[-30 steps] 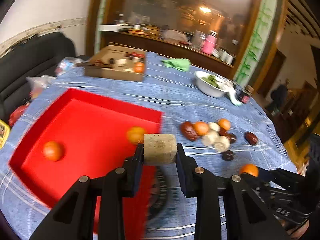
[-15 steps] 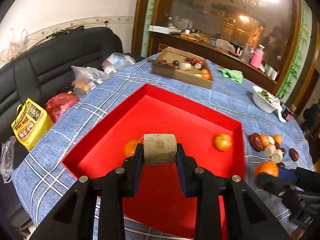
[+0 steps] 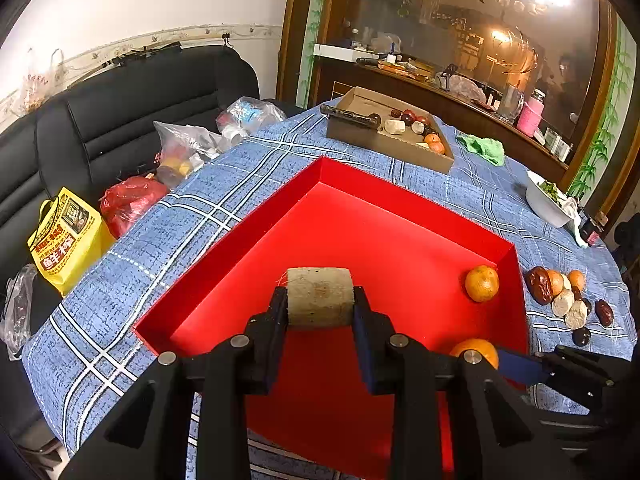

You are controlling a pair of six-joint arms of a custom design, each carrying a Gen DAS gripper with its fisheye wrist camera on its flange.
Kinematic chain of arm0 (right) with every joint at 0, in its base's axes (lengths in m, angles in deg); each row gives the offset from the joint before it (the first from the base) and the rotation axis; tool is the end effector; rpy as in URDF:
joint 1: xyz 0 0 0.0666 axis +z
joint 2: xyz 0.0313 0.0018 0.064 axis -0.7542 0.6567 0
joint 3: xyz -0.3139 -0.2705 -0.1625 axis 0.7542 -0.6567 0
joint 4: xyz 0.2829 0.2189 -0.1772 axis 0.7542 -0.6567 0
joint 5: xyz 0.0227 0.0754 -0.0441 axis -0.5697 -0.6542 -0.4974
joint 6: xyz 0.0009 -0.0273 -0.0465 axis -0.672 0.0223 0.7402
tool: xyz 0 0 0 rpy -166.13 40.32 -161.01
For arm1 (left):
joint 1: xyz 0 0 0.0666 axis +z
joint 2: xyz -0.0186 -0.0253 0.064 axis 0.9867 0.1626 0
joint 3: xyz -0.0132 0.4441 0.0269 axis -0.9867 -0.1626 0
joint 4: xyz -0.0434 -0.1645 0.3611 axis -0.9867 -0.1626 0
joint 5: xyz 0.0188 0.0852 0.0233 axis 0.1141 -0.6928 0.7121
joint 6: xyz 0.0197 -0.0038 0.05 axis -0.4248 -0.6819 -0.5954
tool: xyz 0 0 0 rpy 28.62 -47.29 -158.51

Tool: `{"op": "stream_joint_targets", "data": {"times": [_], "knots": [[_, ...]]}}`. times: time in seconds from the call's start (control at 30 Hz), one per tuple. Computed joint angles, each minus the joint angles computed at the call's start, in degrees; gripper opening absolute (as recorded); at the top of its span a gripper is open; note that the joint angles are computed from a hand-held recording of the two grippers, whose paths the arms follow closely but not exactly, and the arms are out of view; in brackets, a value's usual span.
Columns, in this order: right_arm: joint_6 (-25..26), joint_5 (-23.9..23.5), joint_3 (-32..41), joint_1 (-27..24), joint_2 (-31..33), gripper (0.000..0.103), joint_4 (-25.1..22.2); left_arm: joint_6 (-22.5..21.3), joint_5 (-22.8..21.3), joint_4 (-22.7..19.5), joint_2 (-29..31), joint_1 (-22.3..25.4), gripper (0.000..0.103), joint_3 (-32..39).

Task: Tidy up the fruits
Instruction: 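Carry the cake block and tangerine over the red tray, then open both grippers to release the cake block and tangerine into the tray, then grasp a dark red jujube with the left gripper while the right grasps a dark plum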

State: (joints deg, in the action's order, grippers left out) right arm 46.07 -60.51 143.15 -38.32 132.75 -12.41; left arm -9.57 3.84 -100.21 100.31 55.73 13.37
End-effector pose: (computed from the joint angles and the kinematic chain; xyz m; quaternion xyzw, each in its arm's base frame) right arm 0.5935 0.1285 0.3381 -0.3030 0.8914 0.2249 0.2510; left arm 0.5158 -0.2216 0.3404 -0.2140 0.8946 0.0170 0.3918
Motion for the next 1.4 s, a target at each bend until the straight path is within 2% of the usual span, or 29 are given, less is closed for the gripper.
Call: {"op": "stream_joint_targets", "data": {"times": [0.23,0.37,0.4,0.5,0.7,0.8,0.83,0.9,1.0,1.03,1.13,1.23,1.33,1.4], "knots": [[0.0,-0.3,-0.3,0.1,0.0,0.039,1.0,0.5,-0.4,-0.5,0.0,0.0,0.031,0.4],[-0.2,-0.8,-0.8,-0.2,-0.6,0.044,1.7,0.9,-1.4,-0.5,-0.5,-0.3,0.048,0.4],[-0.2,-1.0,-1.0,-0.4,-0.9,0.045,1.9,1.0,-1.7,-0.4,-0.7,-0.4,0.050,0.3],[-0.6,-1.8,-1.4,-0.9,-1.6,0.048,2.3,1.2,-2.6,-0.9,-1.0,-0.9,0.056,0.7],[-1.2,-3.2,-3.5,-2.9,-3.9,0.055,4.3,0.3,-5.5,-2.0,-1.5,-2.7,0.056,2.2],[-2.2,-3.9,-5.3,-5.2,-6.0,0.058,7.1,-0.5,-8.4,-0.9,-2.4,-4.2,0.057,2.4],[-2.7,-4.2,-6.1,-6.5,-6.9,0.062,8.7,-1.0,-9.5,-0.2,-2.9,-4.7,0.060,2.4],[-3.5,-3.9,-7.6,-8.8,-8.7,0.068,12.2,-2.3,-12.2,2.0,-3.8,-6.0,0.072,2.3],[-5.7,-2.7,-10.3,-13.2,-11.6,0.086,20.0,-4.6,-14.7,5.1,-4.5,-7.7,0.084,2.7],[-6.4,-2.6,-11.1,-14.9,-12.4,0.095,22.5,-5.8,-14.4,6.2,-4.4,-8.2,0.086,3.2],[-7.1,-1.4,-11.0,-19.3,-13.0,0.097,25.5,-8.9,-11.3,8.8,-3.8,-8.8,0.089,4.8],[-7.3,0.0,-7.1,-22.7,-10.9,0.097,20.4,-10.6,-6.3,10.5,-2.3,-8.9,0.089,6.7],[-7.4,-0.3,-4.1,-24.7,-8.3,0.096,15.1,-10.1,-0.5,8.9,0.6,-8.6,0.089,10.0],[-5.9,-1.3,-3.1,-25.0,-6.8,0.091,12.1,-9.1,3.4,7.2,3.3,-8.3,0.089,12.6]]}}
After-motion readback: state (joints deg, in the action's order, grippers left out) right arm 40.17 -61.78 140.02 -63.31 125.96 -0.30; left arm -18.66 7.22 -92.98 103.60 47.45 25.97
